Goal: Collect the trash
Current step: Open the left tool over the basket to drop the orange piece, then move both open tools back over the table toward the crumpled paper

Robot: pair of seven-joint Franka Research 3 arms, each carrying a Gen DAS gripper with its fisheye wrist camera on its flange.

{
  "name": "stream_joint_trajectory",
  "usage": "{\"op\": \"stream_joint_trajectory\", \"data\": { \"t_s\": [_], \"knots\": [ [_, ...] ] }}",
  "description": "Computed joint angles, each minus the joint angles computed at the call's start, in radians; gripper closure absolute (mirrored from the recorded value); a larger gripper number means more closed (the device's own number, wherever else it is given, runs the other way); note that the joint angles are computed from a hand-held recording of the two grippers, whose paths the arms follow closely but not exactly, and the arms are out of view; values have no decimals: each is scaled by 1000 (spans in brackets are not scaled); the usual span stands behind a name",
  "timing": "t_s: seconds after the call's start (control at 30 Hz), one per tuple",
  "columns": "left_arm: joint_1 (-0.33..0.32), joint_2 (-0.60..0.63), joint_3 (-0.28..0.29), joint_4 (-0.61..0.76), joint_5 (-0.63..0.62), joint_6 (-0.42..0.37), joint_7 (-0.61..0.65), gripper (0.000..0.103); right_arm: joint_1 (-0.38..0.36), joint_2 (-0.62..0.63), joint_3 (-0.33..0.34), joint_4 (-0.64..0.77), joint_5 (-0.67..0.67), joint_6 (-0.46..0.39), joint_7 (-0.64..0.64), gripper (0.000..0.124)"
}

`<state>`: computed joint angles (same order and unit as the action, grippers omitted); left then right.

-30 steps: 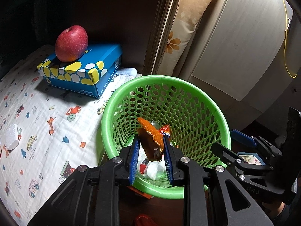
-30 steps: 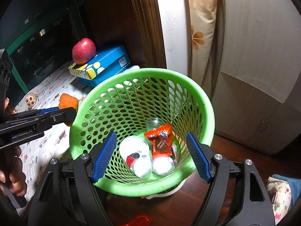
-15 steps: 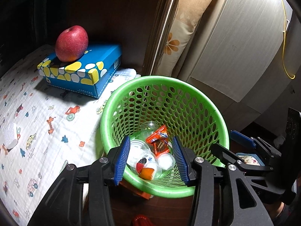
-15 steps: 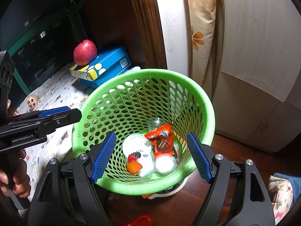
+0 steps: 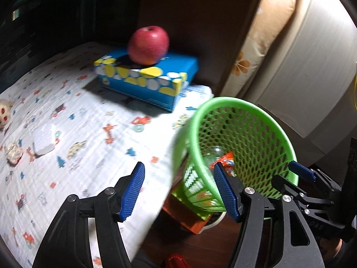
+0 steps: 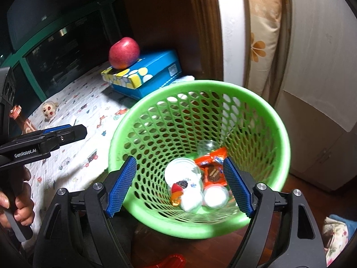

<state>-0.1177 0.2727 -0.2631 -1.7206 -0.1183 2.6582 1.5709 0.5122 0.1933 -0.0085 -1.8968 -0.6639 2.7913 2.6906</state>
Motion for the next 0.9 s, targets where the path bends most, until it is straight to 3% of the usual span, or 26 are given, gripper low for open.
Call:
{"op": "stream_joint_trajectory", "data": {
  "t_s": [0.47, 0.9],
  "knots": [
    [71, -43, 153, -82, 256, 40, -297, 40, 73, 195, -1, 260, 225, -23, -272, 44],
    [155, 60, 224, 31, 444, -15, -468, 40, 134, 387, -9, 554, 414, -112, -490, 44]
  ]
}}
